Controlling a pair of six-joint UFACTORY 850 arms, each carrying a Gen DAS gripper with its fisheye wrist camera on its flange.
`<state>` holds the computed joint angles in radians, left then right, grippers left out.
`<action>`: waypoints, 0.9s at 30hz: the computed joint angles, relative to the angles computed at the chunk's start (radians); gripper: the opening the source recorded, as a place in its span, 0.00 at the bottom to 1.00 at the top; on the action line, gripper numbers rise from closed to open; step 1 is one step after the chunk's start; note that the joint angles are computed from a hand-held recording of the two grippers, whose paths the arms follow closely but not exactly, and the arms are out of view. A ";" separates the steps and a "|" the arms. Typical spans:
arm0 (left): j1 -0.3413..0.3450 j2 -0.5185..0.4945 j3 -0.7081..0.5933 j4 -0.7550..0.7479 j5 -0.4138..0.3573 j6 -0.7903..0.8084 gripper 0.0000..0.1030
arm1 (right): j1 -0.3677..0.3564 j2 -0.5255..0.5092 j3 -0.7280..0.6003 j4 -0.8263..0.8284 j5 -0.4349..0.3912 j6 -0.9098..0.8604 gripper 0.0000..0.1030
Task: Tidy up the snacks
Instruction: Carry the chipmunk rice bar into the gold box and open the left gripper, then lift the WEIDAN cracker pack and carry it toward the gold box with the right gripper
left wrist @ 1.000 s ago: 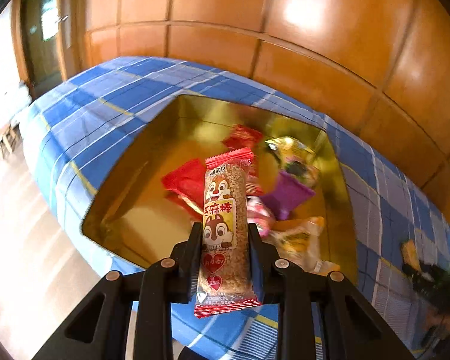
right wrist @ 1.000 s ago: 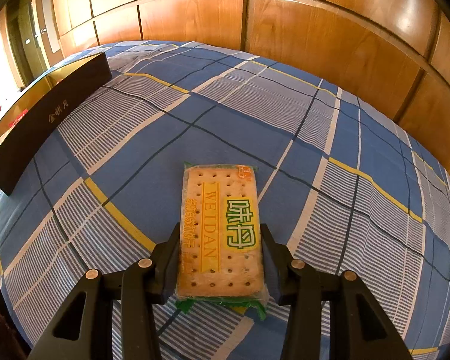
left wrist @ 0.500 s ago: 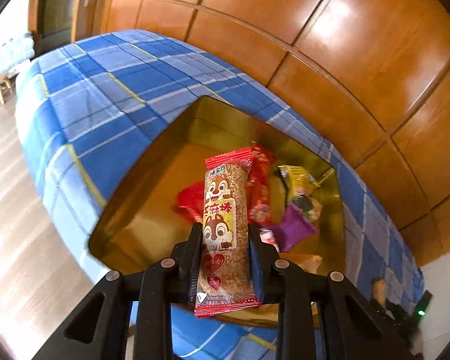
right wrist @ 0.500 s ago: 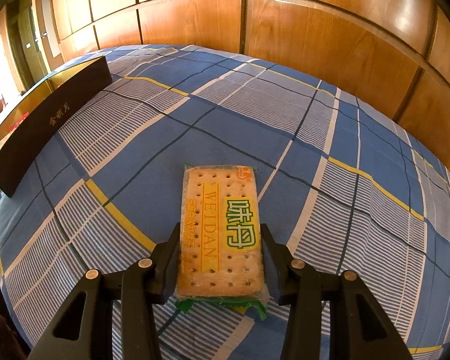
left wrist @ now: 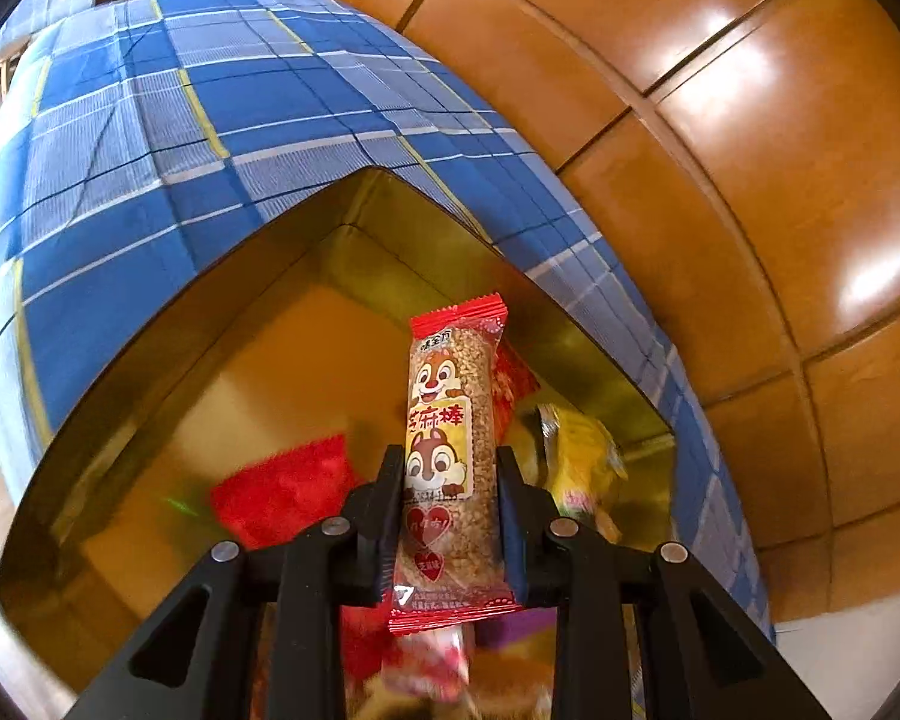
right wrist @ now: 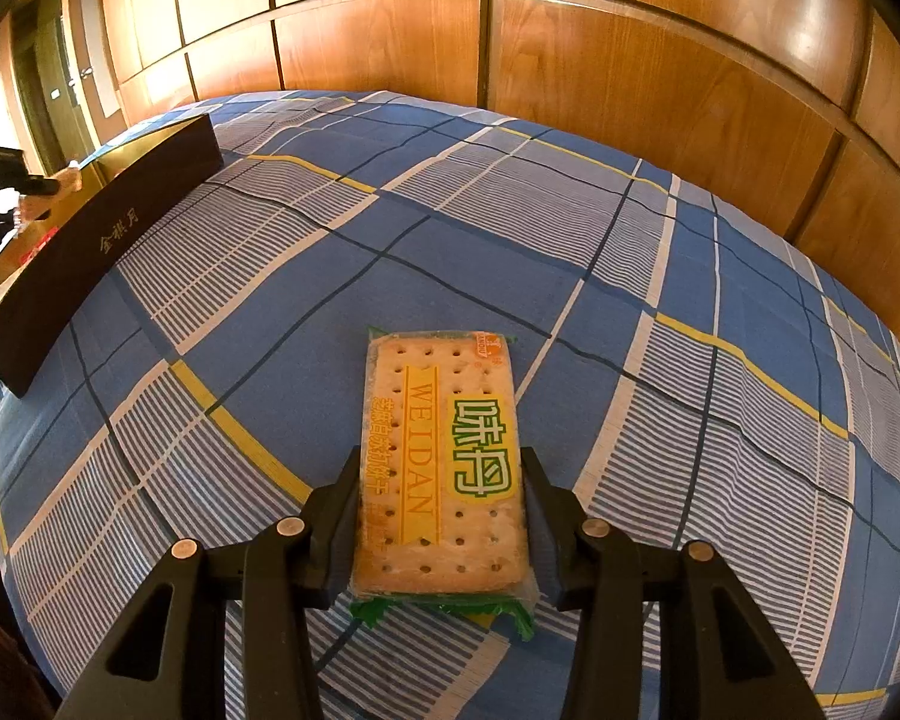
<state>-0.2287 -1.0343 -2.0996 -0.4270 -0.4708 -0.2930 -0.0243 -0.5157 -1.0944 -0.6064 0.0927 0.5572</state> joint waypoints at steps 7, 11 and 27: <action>-0.007 -0.033 -0.038 0.087 -0.027 -0.065 0.31 | 0.001 0.003 0.006 0.082 0.007 -0.068 0.46; -0.023 0.021 0.051 0.220 0.008 -0.126 0.29 | 0.002 0.003 0.005 0.099 0.006 -0.087 0.46; -0.102 0.269 0.421 0.726 0.207 -0.401 0.31 | 0.015 0.009 0.009 0.550 -0.012 -0.507 0.46</action>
<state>-0.3310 -0.7656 -1.6790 0.2991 -0.2634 -0.6942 -0.0097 -0.5067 -1.0850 -0.0559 0.0809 0.0505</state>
